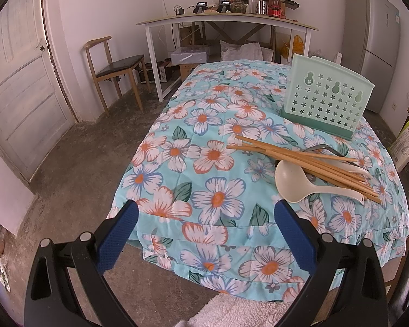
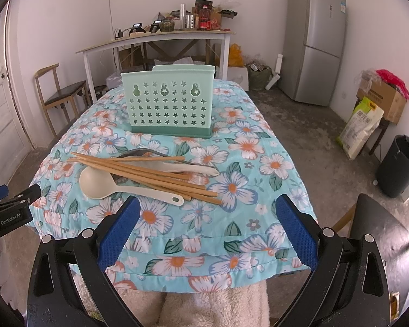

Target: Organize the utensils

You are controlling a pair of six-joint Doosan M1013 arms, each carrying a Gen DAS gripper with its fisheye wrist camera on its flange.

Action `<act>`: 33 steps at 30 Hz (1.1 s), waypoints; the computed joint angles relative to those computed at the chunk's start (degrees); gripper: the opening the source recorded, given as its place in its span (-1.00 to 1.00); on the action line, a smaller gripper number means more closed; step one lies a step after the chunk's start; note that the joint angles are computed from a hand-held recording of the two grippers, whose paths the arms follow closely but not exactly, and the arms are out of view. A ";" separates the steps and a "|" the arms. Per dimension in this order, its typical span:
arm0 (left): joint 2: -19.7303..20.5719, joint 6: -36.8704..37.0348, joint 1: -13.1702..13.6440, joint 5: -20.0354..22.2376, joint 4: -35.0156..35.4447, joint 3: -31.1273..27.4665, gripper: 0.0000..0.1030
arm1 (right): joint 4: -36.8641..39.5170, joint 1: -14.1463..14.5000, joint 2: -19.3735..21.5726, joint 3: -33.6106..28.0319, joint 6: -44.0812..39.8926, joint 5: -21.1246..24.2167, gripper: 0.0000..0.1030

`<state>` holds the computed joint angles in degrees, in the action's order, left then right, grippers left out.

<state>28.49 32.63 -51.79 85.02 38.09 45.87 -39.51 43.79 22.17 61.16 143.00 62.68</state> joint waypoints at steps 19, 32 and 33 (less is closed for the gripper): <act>-0.08 0.56 0.63 0.21 0.49 0.06 0.89 | -0.13 -0.34 -0.29 0.51 0.74 -0.57 0.85; 1.54 2.46 1.81 -0.53 -0.90 -0.89 0.89 | 1.43 -1.55 1.00 0.07 -1.56 -2.91 0.85; 1.54 2.42 1.92 -1.18 -1.22 -0.70 0.89 | 1.56 -1.57 1.11 0.04 -1.92 -3.12 0.85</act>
